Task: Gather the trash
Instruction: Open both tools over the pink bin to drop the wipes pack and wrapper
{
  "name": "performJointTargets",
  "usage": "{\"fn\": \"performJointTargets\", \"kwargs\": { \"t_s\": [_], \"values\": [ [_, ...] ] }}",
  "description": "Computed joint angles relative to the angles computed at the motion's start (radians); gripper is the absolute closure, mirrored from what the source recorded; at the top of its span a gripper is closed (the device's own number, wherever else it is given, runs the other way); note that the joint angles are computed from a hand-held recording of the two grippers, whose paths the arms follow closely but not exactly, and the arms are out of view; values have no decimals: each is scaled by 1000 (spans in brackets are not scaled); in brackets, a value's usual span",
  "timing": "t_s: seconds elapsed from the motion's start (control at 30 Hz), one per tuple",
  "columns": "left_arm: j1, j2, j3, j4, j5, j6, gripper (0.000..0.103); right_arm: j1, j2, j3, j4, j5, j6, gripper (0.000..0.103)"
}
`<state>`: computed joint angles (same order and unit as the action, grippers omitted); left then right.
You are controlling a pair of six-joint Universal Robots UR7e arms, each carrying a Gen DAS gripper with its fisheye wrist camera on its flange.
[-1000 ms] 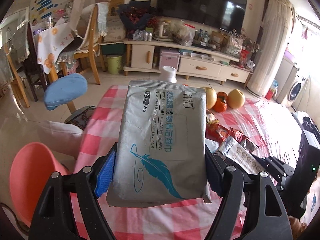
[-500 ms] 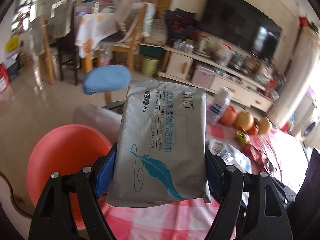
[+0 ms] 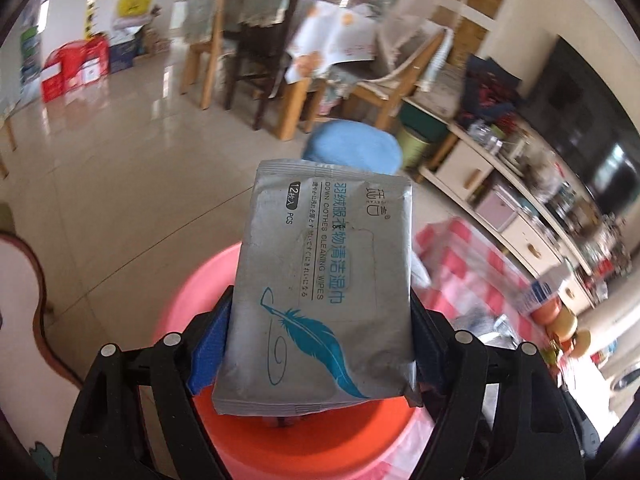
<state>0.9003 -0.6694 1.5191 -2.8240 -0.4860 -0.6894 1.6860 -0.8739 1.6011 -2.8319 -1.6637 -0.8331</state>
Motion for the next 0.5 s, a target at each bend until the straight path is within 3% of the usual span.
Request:
{"fn": "performJointTargets", "kwargs": {
  "t_s": [0.07, 0.23, 0.5],
  "values": [
    [10, -5, 7, 4, 11, -37, 16, 3, 29, -10, -20, -9, -3, 14],
    [18, -4, 7, 3, 13, -14, 14, -17, 16, 24, -34, 3, 36, 11],
    [-18, 96, -30, -427, 25, 397, 9, -57, -72, 149, -208, -27, -41, 8]
  ]
}}
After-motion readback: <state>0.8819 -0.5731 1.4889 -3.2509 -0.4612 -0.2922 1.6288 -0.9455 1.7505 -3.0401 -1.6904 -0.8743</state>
